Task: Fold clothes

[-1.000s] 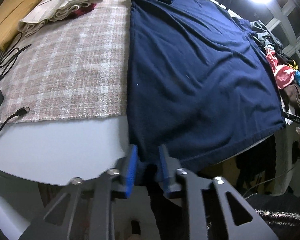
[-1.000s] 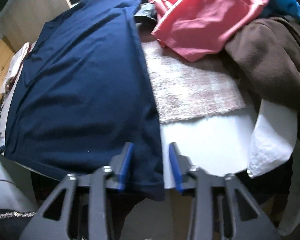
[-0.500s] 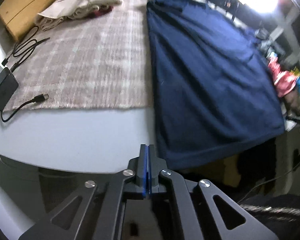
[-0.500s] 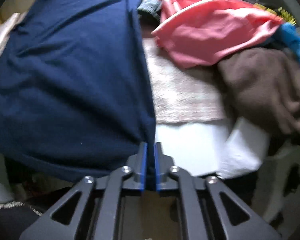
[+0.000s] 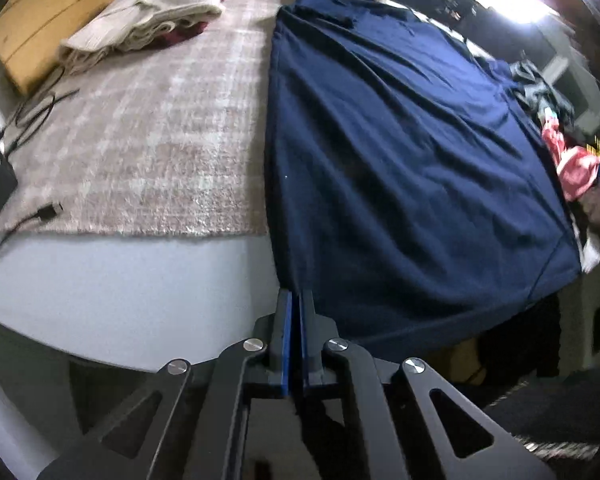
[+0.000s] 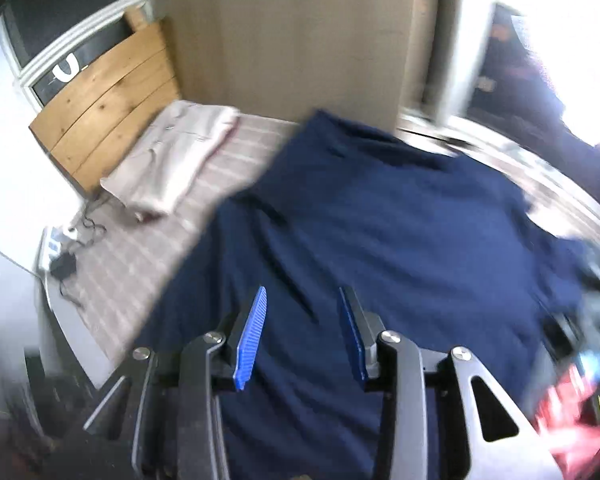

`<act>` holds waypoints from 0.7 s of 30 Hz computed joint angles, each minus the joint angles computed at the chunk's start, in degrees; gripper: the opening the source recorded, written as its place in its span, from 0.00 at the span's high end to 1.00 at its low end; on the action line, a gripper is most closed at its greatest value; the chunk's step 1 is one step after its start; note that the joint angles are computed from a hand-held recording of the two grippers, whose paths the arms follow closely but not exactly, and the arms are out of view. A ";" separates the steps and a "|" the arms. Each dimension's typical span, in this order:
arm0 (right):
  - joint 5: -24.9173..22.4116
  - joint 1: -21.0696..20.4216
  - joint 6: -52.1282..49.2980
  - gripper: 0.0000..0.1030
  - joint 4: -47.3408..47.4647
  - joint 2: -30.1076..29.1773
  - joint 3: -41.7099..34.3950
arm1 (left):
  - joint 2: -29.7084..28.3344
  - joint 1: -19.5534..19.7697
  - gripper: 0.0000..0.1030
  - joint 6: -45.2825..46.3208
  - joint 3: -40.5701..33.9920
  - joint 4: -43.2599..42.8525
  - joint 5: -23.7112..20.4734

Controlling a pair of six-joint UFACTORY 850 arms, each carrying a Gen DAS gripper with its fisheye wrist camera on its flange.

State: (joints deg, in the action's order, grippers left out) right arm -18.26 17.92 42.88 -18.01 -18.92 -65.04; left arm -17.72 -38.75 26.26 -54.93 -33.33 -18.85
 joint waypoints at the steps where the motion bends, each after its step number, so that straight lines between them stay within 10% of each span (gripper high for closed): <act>1: -0.82 -0.19 -4.66 0.64 4.34 -5.11 -5.71 | 0.13 0.46 0.98 1.06 0.08 -2.07 -0.46; 12: -24.94 -4.42 -13.38 0.64 18.85 -41.95 -53.55 | 3.56 -0.24 0.98 -3.57 1.89 -5.53 2.75; 17: -35.98 -4.03 -13.61 0.64 18.03 -49.00 -63.95 | 3.78 -0.87 0.98 -12.50 1.69 3.40 3.13; 21: -34.91 -4.93 -12.49 0.64 18.06 -47.74 -62.44 | 4.18 -1.82 0.98 -12.35 1.34 2.36 3.23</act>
State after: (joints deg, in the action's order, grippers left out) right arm -53.18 12.99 30.39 0.06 -66.67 -127.48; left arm -13.54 -40.57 13.92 -53.60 -30.97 -15.62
